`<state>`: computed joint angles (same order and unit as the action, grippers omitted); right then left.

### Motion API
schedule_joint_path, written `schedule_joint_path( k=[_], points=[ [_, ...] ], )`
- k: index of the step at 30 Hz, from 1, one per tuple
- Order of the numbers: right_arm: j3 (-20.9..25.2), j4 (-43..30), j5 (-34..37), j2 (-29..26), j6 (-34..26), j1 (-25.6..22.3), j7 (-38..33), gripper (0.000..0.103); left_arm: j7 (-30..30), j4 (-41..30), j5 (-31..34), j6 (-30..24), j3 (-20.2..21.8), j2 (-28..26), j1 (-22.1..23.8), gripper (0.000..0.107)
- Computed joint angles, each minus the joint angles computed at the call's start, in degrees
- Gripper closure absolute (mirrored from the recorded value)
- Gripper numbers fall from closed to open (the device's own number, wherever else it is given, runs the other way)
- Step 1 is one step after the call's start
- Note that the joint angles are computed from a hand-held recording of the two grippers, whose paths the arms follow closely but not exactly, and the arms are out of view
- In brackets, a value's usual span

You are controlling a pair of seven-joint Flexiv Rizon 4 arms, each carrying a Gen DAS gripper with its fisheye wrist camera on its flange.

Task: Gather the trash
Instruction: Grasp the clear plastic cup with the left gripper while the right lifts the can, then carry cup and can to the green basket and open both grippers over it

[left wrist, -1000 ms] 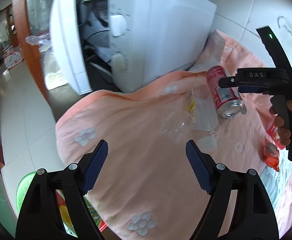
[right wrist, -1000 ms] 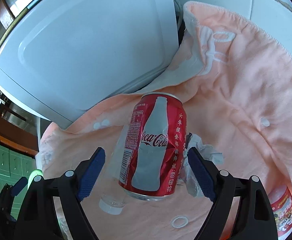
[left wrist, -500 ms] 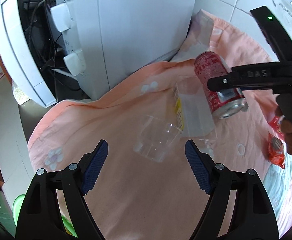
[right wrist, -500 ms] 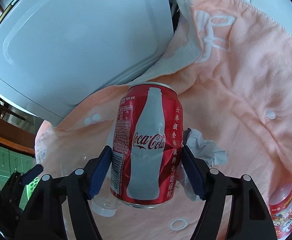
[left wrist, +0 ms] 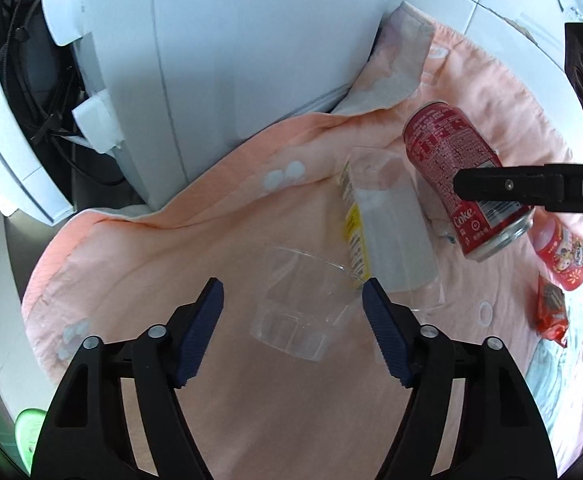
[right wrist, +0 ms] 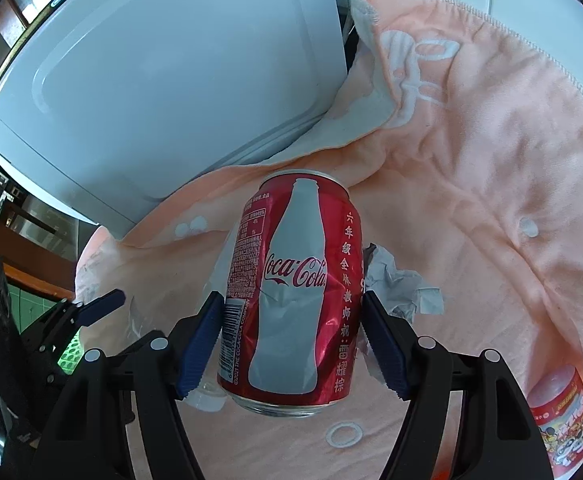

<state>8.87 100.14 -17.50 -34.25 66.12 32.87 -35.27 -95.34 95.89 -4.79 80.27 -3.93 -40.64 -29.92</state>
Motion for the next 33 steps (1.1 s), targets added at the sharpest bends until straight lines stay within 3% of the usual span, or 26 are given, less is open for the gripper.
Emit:
schedule_joint_path(
  k=[3,13,23,33],
  points=[
    [0.0,1.1,0.1,0.7,0.9,0.0,0.1,0.036,2.3,0.1,-0.8,-0.5,-2.9,-0.3,1.8,0.045],
    [0.7,3.5,0.5,2.2,2.7,-0.5,-0.3,0.036,3.3,-0.1,-1.8,-1.0,-2.7,-1.0,1.3,0.047],
    [1.5,6.9,1.4,4.8,7.2,-0.1,0.1,0.036,-0.1,6.0,-2.4,6.7,-2.1,2.1,0.9,0.050],
    [3.0,10.3,1.0,7.9,11.7,1.8,0.6,0.036,-4.6,22.4,-3.4,18.3,-2.3,12.3,3.5,0.050]
  ],
)
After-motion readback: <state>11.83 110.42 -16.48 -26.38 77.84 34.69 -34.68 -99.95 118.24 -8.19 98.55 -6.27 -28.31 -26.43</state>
